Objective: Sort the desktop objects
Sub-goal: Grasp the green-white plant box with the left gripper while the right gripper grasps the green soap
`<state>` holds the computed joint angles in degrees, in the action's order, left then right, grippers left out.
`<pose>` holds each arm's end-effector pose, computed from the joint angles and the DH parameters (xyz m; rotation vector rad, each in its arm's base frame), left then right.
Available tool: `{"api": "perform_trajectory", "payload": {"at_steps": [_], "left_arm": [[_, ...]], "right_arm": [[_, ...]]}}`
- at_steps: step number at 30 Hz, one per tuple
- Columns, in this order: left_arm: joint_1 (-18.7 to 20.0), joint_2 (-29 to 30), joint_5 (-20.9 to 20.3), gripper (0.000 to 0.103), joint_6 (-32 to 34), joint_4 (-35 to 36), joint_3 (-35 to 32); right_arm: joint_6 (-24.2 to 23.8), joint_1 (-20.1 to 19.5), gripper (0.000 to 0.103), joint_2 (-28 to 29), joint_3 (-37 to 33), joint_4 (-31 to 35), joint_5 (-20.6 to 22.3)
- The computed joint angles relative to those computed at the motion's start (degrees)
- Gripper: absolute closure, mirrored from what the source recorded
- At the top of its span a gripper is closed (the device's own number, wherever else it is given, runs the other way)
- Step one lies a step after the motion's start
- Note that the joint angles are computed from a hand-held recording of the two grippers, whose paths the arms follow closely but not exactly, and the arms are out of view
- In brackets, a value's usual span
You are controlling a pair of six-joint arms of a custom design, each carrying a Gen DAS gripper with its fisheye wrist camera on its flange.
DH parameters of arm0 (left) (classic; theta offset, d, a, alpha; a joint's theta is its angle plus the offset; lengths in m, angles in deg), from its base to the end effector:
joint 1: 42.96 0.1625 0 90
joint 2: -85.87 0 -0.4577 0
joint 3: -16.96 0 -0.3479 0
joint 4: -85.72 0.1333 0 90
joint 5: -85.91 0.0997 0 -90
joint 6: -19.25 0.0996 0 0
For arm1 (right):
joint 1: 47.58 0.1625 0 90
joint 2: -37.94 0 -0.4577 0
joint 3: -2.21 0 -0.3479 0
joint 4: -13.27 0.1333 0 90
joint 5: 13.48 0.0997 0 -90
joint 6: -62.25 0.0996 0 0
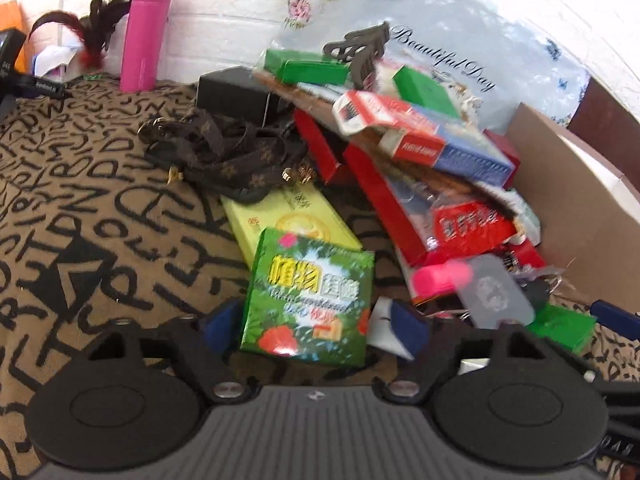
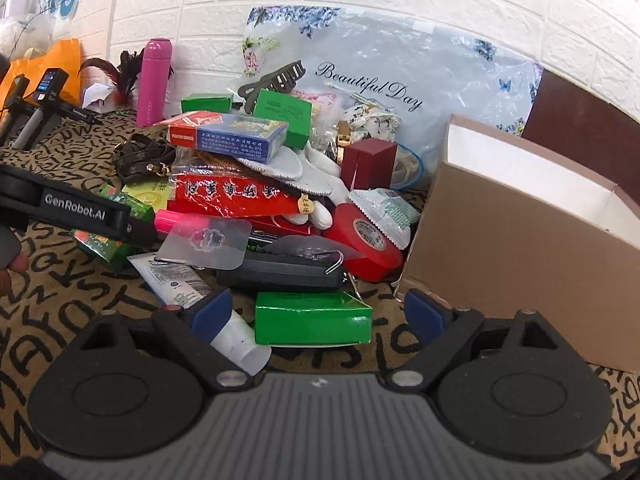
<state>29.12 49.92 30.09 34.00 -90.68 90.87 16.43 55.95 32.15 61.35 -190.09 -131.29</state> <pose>-0.0577 -0.7934 0.2371 0.3512 2.3613 -1.0835 0.2691 -0.7470 -0.0281 0.8135 -2.0610 1.0657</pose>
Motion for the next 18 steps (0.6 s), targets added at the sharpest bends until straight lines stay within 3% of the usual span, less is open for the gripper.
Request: {"api": "perform_trajectory", "payload": {"at_steps": [6,9,10,14,18], "left_arm": [[0.2,0.3,-0.4,0.03,-0.1,-0.4,-0.3],[-0.1,0.7,1.1,0.038,1.7,-1.0,-0.5],[-0.2,0.6,1.1,0.038,2.1,-1.0,-0.4],[-0.3,-1.6,-0.1,0.038,0.3,1.4,1.7],[-1.0,-4.8,-1.5,0.038,1.4,-0.2,7.0]], "right_arm": [[1.8,-0.3,0.025,0.6,-1.8,2.5,-0.1],[3.1,-0.5,0.041,0.3,-1.9,4.8,0.4],[3.9,-0.5,0.041,0.1,-1.6,4.9,0.6],[7.7,-0.6,0.042,-2.1,2.1,4.0,1.2],[10.5,-1.0,0.043,-6.4,10.3,-1.5,3.7]]}}
